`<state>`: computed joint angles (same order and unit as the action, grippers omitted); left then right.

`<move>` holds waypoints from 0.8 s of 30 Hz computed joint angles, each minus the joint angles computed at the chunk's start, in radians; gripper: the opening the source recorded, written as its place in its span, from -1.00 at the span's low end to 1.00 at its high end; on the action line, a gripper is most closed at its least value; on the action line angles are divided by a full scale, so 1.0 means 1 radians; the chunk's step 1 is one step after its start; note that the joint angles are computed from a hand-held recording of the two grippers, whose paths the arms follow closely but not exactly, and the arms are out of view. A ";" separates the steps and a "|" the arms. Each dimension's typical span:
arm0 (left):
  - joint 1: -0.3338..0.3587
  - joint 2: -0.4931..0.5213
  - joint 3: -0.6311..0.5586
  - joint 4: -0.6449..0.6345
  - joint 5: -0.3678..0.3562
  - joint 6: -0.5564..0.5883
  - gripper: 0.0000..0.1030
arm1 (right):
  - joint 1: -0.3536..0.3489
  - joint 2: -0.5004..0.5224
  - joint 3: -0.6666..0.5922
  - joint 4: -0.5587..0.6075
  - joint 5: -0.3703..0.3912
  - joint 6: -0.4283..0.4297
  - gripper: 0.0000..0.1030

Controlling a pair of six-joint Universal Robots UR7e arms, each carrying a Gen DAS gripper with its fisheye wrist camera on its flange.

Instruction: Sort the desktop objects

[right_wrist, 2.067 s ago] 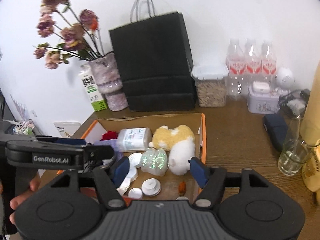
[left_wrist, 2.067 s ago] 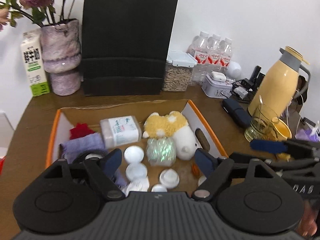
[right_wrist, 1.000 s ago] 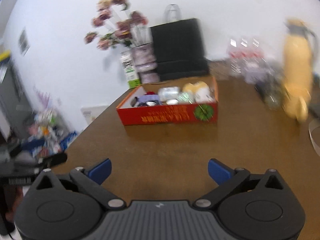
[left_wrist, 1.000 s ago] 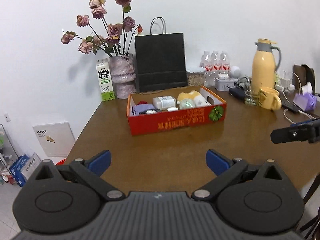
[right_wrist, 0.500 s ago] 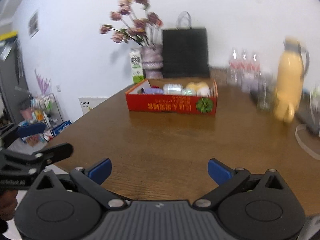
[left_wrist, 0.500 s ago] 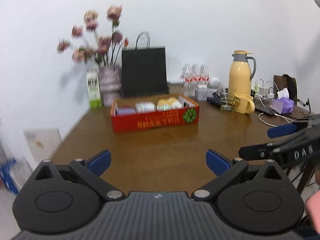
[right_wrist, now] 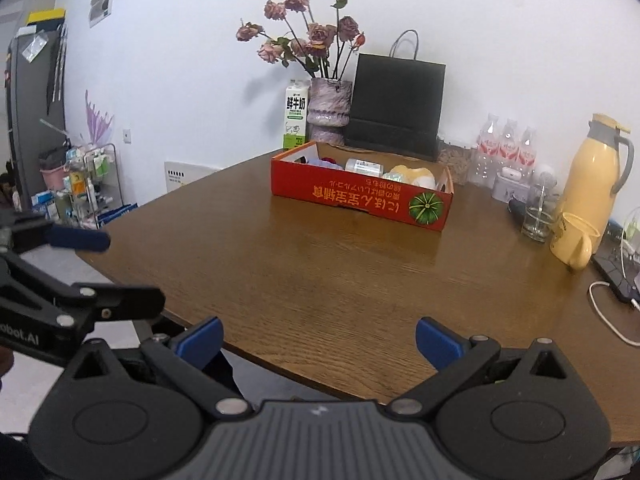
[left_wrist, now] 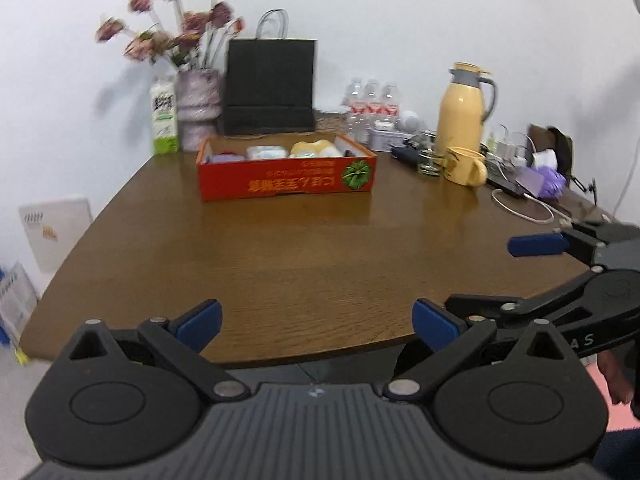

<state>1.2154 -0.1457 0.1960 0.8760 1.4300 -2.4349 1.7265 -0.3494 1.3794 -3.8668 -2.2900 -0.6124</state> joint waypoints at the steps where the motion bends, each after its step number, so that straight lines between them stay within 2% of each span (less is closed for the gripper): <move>1: 0.000 -0.012 0.022 -0.018 -0.006 -0.004 1.00 | -0.001 -0.003 0.004 0.002 0.003 0.008 1.00; 6: -0.019 0.012 -0.004 -0.013 -0.092 0.016 1.00 | -0.006 0.001 -0.005 0.011 -0.014 0.030 0.99; 8: -0.023 0.019 -0.011 -0.017 -0.112 0.010 1.00 | -0.013 -0.011 0.008 0.030 -0.005 0.069 0.99; 11: -0.026 0.017 0.000 -0.025 -0.124 0.010 1.00 | -0.019 -0.020 0.021 0.044 0.005 0.104 0.99; 18: -0.024 0.011 0.012 -0.032 -0.134 -0.007 1.00 | -0.024 -0.019 0.019 0.057 0.013 0.102 0.99; 24: -0.023 0.059 -0.086 0.031 -0.133 -0.015 1.00 | -0.025 -0.020 0.022 0.065 0.011 0.111 0.99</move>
